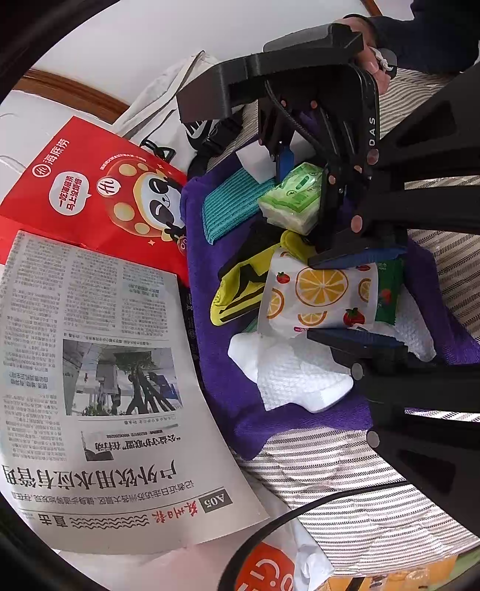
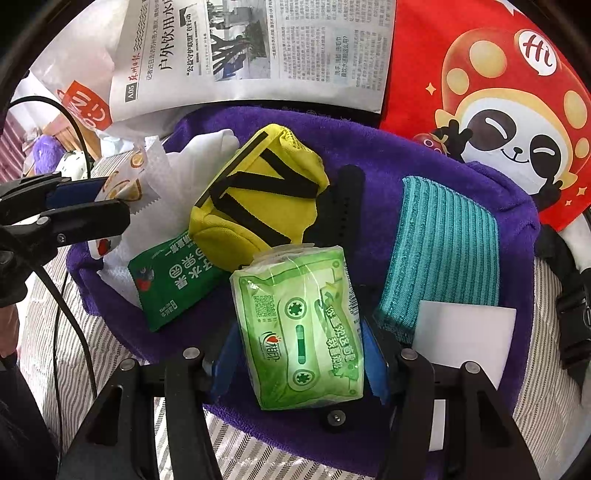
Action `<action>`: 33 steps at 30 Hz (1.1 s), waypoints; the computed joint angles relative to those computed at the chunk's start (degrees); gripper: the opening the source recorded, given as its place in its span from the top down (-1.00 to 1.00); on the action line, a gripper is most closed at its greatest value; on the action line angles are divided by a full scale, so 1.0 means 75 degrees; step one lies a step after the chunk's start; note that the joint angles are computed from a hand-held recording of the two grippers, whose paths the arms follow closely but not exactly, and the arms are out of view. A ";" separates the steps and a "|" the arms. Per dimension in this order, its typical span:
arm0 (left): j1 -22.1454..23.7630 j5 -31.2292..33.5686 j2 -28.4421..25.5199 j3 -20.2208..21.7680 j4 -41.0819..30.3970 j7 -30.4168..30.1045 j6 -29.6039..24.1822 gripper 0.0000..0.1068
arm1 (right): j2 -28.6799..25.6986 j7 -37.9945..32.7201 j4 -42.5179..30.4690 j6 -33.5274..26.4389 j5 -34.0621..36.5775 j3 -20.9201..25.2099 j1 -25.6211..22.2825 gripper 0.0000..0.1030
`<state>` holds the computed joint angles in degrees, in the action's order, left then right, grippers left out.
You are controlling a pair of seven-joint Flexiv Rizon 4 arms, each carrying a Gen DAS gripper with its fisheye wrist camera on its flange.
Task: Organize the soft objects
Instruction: 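Release the green pack onto the towel with the right gripper while the left drops the fruit packet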
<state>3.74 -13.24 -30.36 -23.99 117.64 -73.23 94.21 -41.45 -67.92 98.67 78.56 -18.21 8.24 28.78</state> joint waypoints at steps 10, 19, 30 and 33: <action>-0.0300 0.0015 -0.0029 0.0300 -0.0112 0.0182 -0.0191 0.45 | 0.0425 -0.0341 0.0458 0.0623 -0.0032 0.0232 -0.0261 -0.49; -0.0551 -0.0039 -0.0108 0.0454 -0.0249 0.0539 -0.0634 0.45 | 0.1170 0.0196 0.1275 0.1418 -0.0136 -0.0775 0.0137 -0.49; -0.2196 0.0288 -0.0522 0.2135 -0.1057 0.0252 -0.1537 0.37 | 0.1358 0.0634 0.1457 0.1543 0.0138 -0.0552 -0.0524 -0.49; -0.2212 0.0323 -0.0546 0.2139 -0.1084 0.0256 -0.1586 0.29 | 0.1411 0.0725 0.1503 0.1561 0.0188 -0.0556 -0.0568 -0.49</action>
<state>-12.85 -10.82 -34.46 -7.95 109.51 -71.31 82.31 -30.87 -62.49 109.94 90.27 -16.80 4.07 24.52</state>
